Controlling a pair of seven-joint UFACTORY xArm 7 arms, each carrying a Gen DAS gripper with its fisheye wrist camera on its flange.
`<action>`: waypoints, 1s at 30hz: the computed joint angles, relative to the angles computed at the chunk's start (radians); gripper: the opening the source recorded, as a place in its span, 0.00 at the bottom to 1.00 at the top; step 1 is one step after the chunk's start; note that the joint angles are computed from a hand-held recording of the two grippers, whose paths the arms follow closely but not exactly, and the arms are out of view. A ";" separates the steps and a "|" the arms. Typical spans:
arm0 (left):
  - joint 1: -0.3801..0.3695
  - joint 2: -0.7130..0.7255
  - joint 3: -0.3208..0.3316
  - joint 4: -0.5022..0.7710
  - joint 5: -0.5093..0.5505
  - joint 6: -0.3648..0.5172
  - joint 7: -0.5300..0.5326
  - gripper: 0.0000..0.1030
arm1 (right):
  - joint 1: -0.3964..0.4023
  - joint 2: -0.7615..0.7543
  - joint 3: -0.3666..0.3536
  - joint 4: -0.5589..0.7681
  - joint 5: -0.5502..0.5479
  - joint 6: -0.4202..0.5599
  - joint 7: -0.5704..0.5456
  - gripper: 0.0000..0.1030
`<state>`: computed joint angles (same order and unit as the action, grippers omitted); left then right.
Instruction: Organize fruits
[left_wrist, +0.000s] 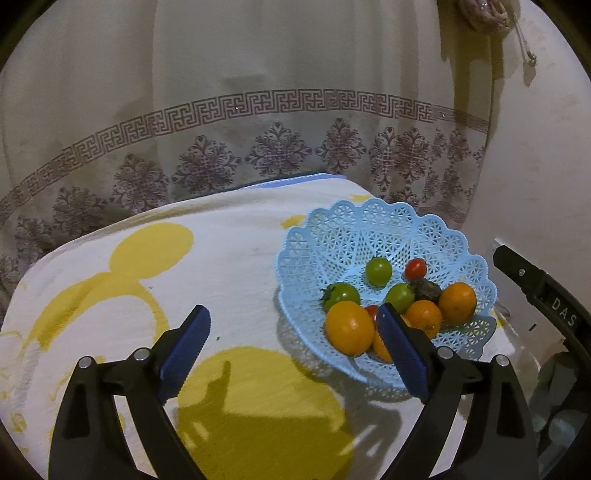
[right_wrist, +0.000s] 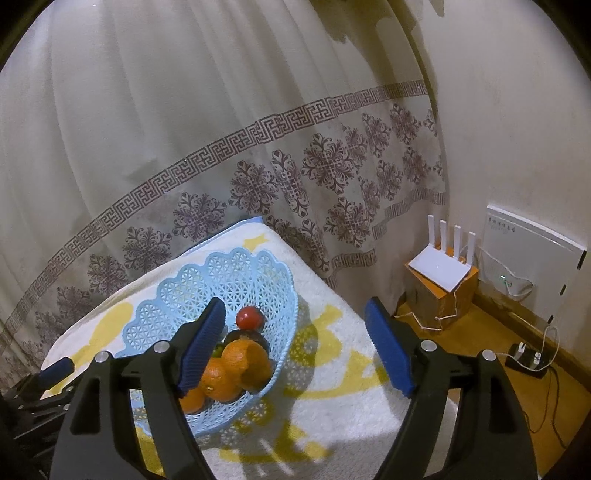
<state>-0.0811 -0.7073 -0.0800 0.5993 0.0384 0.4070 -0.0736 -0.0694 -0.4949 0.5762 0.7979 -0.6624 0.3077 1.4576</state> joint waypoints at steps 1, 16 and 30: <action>0.004 -0.007 -0.001 -0.003 0.002 0.002 -0.003 0.88 | 0.000 -0.002 0.003 0.000 -0.002 0.002 0.001 0.77; 0.069 -0.169 -0.043 -0.084 0.067 0.014 -0.050 0.90 | 0.064 -0.040 0.010 -0.007 0.018 0.049 -0.028 0.88; 0.063 -0.264 -0.041 -0.146 0.065 -0.029 -0.083 0.95 | 0.136 -0.083 0.032 0.017 0.070 0.183 -0.116 0.97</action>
